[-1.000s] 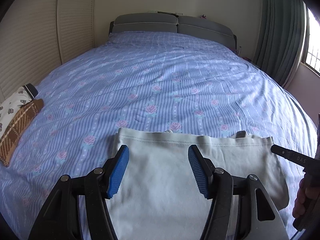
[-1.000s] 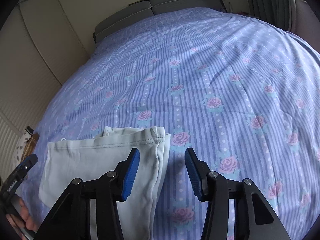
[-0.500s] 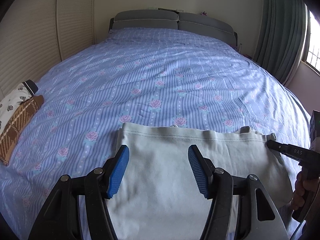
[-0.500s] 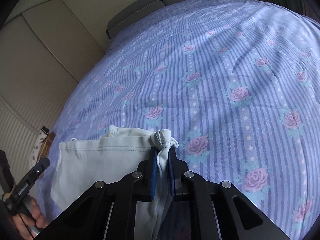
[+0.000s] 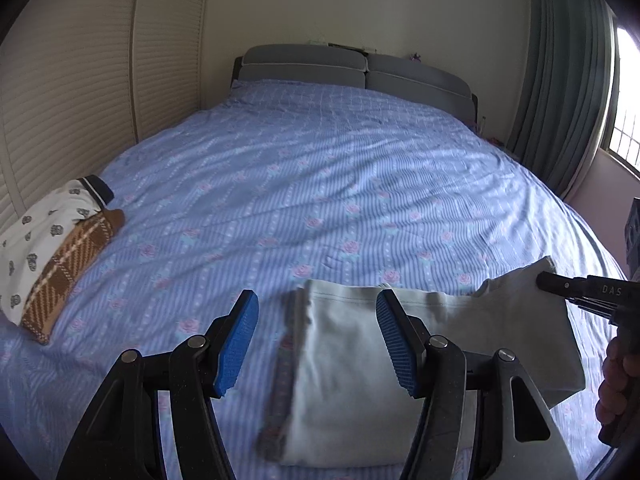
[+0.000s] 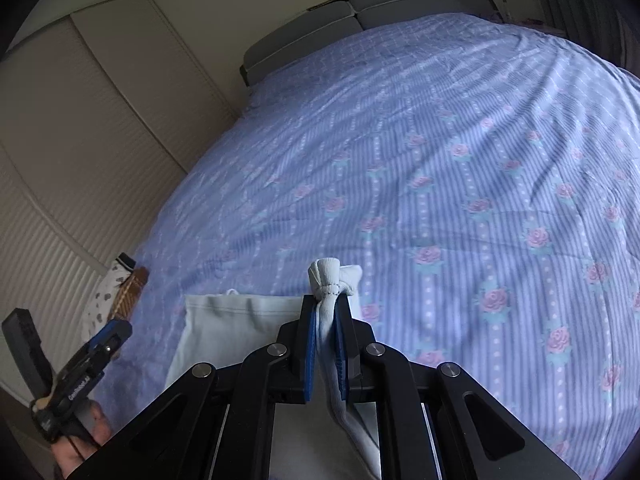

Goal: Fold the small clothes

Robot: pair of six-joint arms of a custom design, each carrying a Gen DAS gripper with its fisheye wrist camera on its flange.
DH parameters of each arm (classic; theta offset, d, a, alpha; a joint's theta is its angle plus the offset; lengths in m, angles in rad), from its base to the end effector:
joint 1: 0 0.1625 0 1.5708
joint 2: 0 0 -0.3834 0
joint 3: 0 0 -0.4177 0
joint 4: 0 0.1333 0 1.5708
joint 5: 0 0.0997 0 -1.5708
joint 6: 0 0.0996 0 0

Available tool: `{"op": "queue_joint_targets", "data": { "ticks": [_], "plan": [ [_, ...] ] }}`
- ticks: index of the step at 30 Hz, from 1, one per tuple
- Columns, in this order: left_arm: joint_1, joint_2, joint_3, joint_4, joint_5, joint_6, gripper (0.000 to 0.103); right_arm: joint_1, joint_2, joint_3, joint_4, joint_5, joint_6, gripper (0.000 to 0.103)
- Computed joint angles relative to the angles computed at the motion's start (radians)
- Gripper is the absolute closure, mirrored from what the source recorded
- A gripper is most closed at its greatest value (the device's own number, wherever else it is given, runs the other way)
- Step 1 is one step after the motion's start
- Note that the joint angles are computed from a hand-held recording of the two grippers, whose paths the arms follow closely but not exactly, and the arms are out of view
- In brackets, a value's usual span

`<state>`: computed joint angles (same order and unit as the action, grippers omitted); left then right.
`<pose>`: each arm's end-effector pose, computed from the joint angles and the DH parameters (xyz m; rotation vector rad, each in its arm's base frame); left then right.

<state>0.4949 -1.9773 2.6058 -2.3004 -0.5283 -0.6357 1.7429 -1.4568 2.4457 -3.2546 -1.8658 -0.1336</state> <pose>-0.1515 -0.3310 0.2292 0.4383 2.2661 -1.0769 0.1731 -0.3868 0.1851 0.2675 -2.6903 0.9852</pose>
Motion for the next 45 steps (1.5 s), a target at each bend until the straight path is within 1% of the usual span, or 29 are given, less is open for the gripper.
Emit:
{"op": "queue_joint_targets", "data": {
  "ticks": [4, 7, 10, 12, 14, 16, 20, 22, 25, 29, 33, 37, 38, 39, 41, 45],
  "plan": [
    [-0.005, -0.123, 0.004, 0.116, 0.017, -0.01, 0.042, 0.071, 0.077, -0.053, 0.036, -0.004, 0.071, 0.093],
    [-0.004, -0.207, 0.005, 0.199, 0.029, -0.019, 0.042, 0.127, 0.167, -0.116, 0.064, -0.011, 0.121, 0.093],
    [0.001, -0.295, 0.004, 0.29, 0.041, -0.031, 0.042, 0.176, 0.259, -0.178, 0.089, -0.032, 0.145, 0.093],
    [0.013, -0.332, 0.001, 0.329, 0.042, -0.028, 0.041, 0.197, 0.323, -0.224, 0.117, -0.037, 0.156, 0.093],
    [0.029, -0.361, -0.002, 0.366, 0.041, -0.029, 0.041, 0.207, 0.377, -0.268, 0.152, -0.029, 0.192, 0.093],
    [0.048, -0.379, -0.001, 0.367, 0.038, -0.011, 0.041, 0.216, 0.429, -0.309, 0.174, -0.034, 0.231, 0.093],
    [0.074, -0.406, 0.003, 0.363, 0.028, 0.017, 0.041, 0.233, 0.531, -0.379, 0.187, -0.091, 0.26, 0.093],
    [0.086, -0.41, 0.008, 0.35, 0.019, 0.033, 0.041, 0.227, 0.56, -0.401, 0.195, -0.095, 0.285, 0.093],
    [0.096, -0.416, 0.017, 0.335, 0.001, 0.049, 0.041, 0.217, 0.583, -0.413, 0.187, -0.09, 0.309, 0.093],
    [0.091, -0.416, 0.031, 0.312, -0.025, 0.064, 0.041, 0.222, 0.602, -0.432, 0.188, -0.103, 0.296, 0.093],
    [0.053, -0.45, 0.064, 0.298, -0.066, 0.087, 0.041, 0.214, 0.62, -0.456, 0.212, -0.095, 0.287, 0.093],
    [0.014, -0.489, 0.105, 0.296, -0.128, 0.081, 0.041, 0.211, 0.613, -0.457, 0.229, -0.096, 0.251, 0.091],
    [0.007, -0.49, 0.112, 0.295, -0.143, 0.077, 0.041, 0.211, 0.608, -0.454, 0.23, -0.097, 0.245, 0.088],
    [0.002, -0.491, 0.119, 0.292, -0.153, 0.074, 0.041, 0.211, 0.601, -0.448, 0.234, -0.1, 0.242, 0.079],
    [-0.004, -0.489, 0.137, 0.263, -0.178, 0.079, 0.041, 0.219, 0.585, -0.431, 0.223, -0.132, 0.233, 0.066],
    [-0.009, -0.472, 0.169, 0.207, -0.209, 0.083, 0.042, 0.249, 0.546, -0.361, 0.123, -0.203, 0.161, 0.065]
  ]
}}
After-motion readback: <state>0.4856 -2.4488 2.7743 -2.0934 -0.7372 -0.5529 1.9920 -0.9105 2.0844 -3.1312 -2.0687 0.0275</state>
